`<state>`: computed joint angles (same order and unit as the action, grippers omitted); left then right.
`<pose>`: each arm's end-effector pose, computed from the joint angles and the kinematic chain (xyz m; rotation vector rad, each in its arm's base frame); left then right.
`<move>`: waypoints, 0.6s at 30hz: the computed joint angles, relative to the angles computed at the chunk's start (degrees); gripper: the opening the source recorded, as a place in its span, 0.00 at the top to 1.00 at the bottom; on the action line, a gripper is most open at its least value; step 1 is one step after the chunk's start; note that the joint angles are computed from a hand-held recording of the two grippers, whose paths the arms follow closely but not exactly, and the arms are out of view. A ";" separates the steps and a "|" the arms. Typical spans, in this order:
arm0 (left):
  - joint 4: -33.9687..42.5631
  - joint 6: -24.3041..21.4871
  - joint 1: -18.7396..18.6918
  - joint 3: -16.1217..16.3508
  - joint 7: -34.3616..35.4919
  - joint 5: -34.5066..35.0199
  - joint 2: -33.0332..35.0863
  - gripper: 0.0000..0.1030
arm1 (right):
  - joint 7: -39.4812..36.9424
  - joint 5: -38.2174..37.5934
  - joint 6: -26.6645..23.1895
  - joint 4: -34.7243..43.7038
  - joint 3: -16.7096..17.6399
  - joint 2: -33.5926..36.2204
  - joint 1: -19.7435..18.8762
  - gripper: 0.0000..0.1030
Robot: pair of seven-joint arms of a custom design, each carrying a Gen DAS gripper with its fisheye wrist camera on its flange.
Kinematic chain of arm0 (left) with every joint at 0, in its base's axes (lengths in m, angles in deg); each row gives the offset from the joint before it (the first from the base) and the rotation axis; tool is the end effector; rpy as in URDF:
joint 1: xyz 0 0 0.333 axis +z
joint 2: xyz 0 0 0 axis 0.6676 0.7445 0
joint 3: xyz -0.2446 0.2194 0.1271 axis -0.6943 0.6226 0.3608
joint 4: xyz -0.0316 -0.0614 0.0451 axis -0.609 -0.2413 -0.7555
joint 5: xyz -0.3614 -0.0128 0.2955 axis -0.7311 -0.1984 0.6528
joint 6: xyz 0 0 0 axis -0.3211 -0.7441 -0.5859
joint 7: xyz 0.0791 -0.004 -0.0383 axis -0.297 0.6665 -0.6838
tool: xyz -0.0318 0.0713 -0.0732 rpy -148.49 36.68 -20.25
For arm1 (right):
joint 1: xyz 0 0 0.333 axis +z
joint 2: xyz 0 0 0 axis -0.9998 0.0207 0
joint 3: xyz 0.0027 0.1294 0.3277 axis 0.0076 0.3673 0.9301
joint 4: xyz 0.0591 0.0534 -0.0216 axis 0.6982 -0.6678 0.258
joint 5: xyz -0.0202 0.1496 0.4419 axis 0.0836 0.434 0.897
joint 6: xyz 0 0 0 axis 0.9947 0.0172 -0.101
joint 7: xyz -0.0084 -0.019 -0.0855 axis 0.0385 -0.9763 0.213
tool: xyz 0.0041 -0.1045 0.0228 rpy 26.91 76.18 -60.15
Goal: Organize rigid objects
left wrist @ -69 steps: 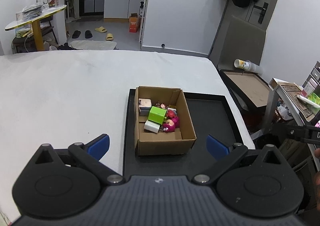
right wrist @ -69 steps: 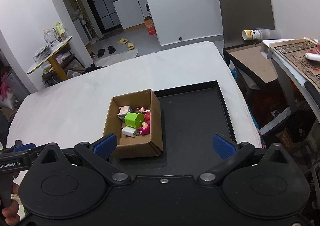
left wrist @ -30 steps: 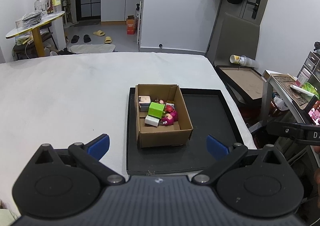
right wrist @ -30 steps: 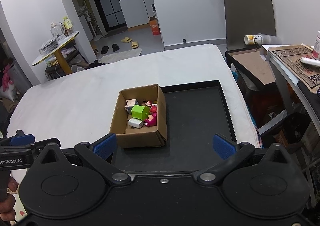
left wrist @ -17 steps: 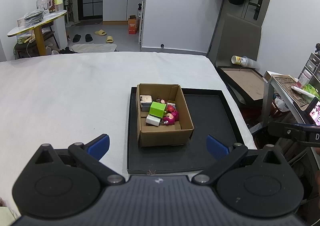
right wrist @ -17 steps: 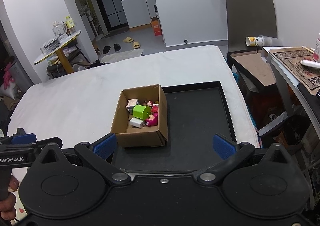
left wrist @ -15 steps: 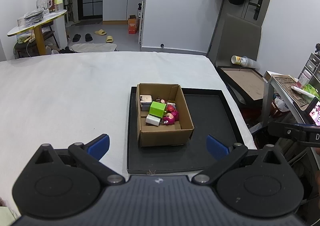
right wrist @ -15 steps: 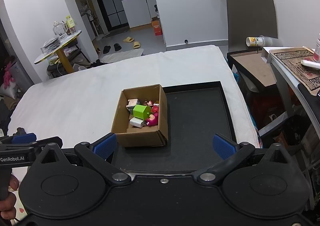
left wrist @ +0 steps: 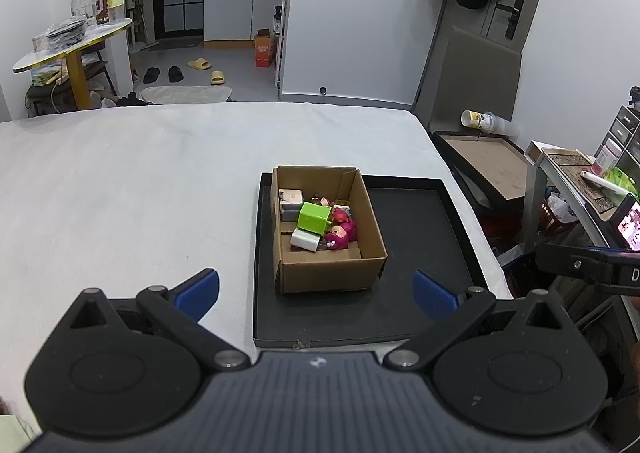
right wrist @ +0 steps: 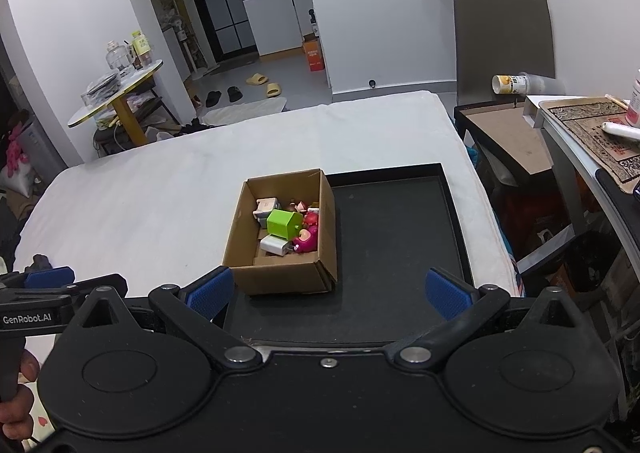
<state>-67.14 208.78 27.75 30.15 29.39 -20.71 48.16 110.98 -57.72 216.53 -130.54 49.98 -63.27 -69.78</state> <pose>0.4253 -0.3770 0.6674 -1.7376 1.9039 -0.8824 0.3881 0.1882 0.6783 -1.6336 1.7626 -0.5277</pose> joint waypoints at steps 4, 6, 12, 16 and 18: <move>0.08 0.24 -0.29 0.26 0.46 -0.61 0.17 0.01 | -0.25 0.22 0.20 -0.20 -0.12 -0.12 0.13 0.00; 0.26 -0.24 -0.28 0.10 0.66 -0.37 0.33 0.01 | -0.25 0.26 0.27 -0.20 -0.09 -0.07 0.11 0.00; 0.14 -0.06 -0.49 0.30 0.92 -0.63 0.42 0.01 | -0.21 0.15 0.26 -0.22 0.05 -0.07 0.00 0.00; -0.08 0.49 -0.44 0.13 0.85 -0.35 0.37 0.01 | -0.34 0.20 0.29 -0.30 -0.09 -0.11 0.02 0.00; -0.02 0.57 -0.45 0.03 0.87 -0.23 0.47 0.01 | -0.27 0.19 0.23 -0.31 -0.04 -0.11 -0.03 0.00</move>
